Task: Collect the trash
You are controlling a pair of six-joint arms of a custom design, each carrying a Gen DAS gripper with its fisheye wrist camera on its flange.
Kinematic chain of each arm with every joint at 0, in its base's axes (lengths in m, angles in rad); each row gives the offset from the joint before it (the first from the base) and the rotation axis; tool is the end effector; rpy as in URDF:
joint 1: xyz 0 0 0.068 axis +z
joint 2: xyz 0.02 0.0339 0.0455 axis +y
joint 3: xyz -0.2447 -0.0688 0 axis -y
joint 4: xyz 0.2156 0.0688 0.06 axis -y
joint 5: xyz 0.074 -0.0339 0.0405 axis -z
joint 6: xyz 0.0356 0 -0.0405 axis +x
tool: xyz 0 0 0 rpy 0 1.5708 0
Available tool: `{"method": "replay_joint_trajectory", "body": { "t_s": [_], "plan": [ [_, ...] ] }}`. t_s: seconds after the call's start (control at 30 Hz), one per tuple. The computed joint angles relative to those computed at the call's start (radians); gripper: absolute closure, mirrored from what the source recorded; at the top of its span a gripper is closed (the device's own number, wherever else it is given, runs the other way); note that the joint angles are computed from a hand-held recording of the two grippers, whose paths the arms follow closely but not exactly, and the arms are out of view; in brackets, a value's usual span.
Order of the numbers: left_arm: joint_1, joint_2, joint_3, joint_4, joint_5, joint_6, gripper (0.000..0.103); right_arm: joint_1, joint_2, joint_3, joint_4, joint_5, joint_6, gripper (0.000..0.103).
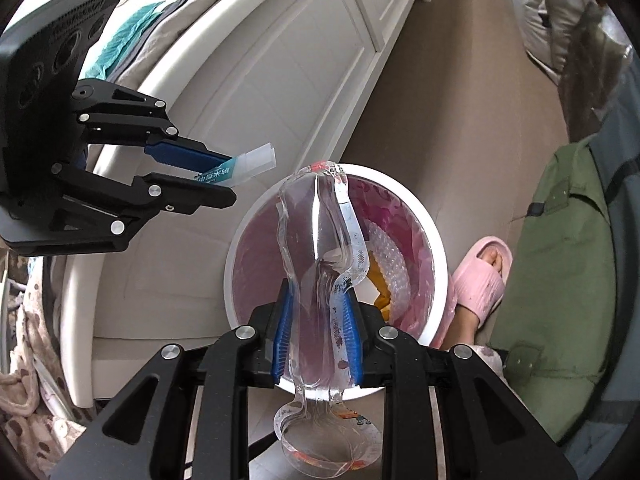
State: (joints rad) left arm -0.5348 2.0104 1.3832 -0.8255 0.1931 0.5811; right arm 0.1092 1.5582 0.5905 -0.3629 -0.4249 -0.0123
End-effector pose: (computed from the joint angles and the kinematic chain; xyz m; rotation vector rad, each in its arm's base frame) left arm 0.2949 -0.1826 0.1488 1.6061 2.5409 -0.2869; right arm 0.2111 0.0379 0.1113 -0.2477 2.8476 0.6323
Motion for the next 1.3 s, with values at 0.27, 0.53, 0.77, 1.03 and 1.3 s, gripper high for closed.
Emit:
{"method": "replay_joint_trajectory", "body": {
  "t_s": [0.27,0.53,0.77,1.03,1.3],
  "plan": [
    [-0.010,0.042,0.019,0.005,-0.002,0.016,0.084,0.105,0.042,-0.003,0.051,0.097,-0.101,0.076],
    [-0.037,0.022,-0.013,0.046,-0.006,0.086,0.028,0.172,-0.053,-0.073,0.118,0.138,-0.196,0.045],
    [-0.051,0.000,-0.041,0.057,-0.019,0.129,0.010,0.128,-0.235,-0.084,0.012,0.166,-0.227,0.014],
    [-0.059,-0.116,-0.130,0.066,-0.047,0.127,0.007,0.133,-0.388,-0.024,-0.168,0.255,-0.242,0.011],
    [-0.091,-0.352,-0.230,0.029,-0.089,0.108,0.007,0.223,-0.588,0.055,-0.387,0.363,-0.186,0.010]
  ]
}}
